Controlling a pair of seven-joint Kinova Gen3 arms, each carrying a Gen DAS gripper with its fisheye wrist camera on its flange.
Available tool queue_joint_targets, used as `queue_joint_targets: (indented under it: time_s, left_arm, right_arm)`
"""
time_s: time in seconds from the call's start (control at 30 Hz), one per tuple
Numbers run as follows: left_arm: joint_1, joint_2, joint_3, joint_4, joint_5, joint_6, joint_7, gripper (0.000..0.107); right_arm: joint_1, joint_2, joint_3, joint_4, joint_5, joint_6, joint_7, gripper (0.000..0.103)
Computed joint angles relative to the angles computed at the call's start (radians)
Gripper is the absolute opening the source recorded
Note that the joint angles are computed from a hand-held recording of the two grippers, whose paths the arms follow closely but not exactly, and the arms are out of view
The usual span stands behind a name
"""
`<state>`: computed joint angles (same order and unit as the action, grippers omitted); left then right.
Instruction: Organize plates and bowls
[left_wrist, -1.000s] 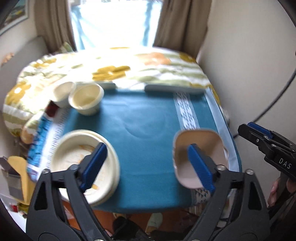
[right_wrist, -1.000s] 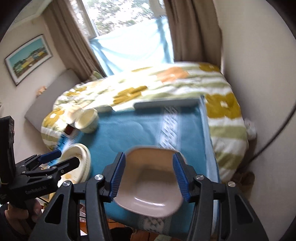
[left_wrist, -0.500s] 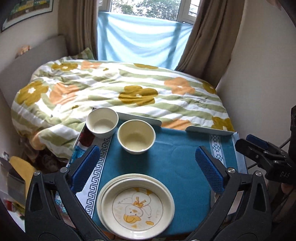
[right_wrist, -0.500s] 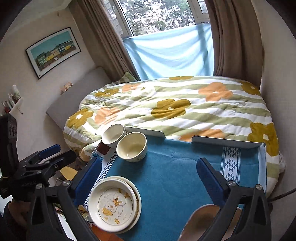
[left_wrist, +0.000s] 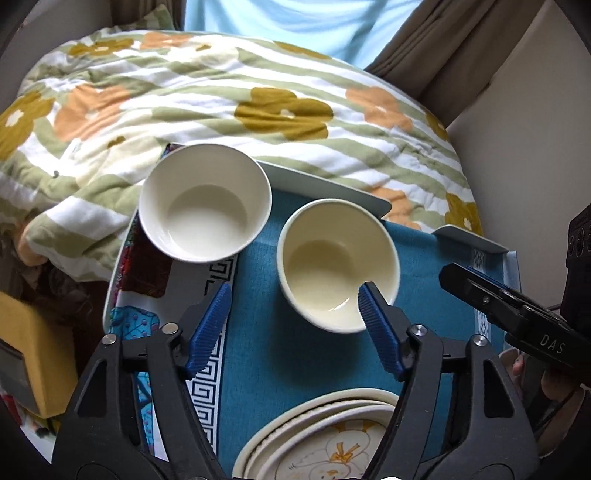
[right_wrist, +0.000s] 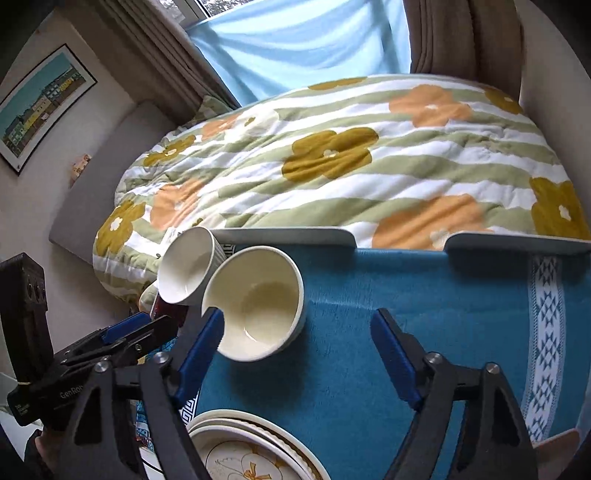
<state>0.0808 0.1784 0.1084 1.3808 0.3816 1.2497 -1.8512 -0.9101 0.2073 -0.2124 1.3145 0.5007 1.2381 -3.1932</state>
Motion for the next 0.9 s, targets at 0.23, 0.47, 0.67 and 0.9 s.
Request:
queue_joint_targets:
  time_s: [0.23, 0.47, 0.67, 0.9]
  left_arm:
    - [0.016, 0.104, 0.018, -0.013, -0.008, -0.023, -0.011, 0.043]
    - [0.005, 0.132, 0.027, -0.018, -0.003, -0.023, -0.027, 0.019]
    - [0.023, 0.12, 0.027, -0.012, -0.028, -0.044, -0.033, 0.015]
    - [0.025, 0.075, 0.027, -0.001, -0.027, -0.052, -0.053, 0.015]
  right_arm:
    - [0.08, 0.026, 0.019, 0.08, -0.121, -0.163, 0.026, 0.034]
    - [0.094, 0.025, 0.022, 0.125, -0.127, -0.256, 0.019, 0.019]
    - [0.075, 0.034, 0.038, 0.114, -0.121, -0.244, 0.022, 0.017]
    - [0.047, 0.021, 0.037, 0.1, -0.075, -0.214, 0.002, 0.016]
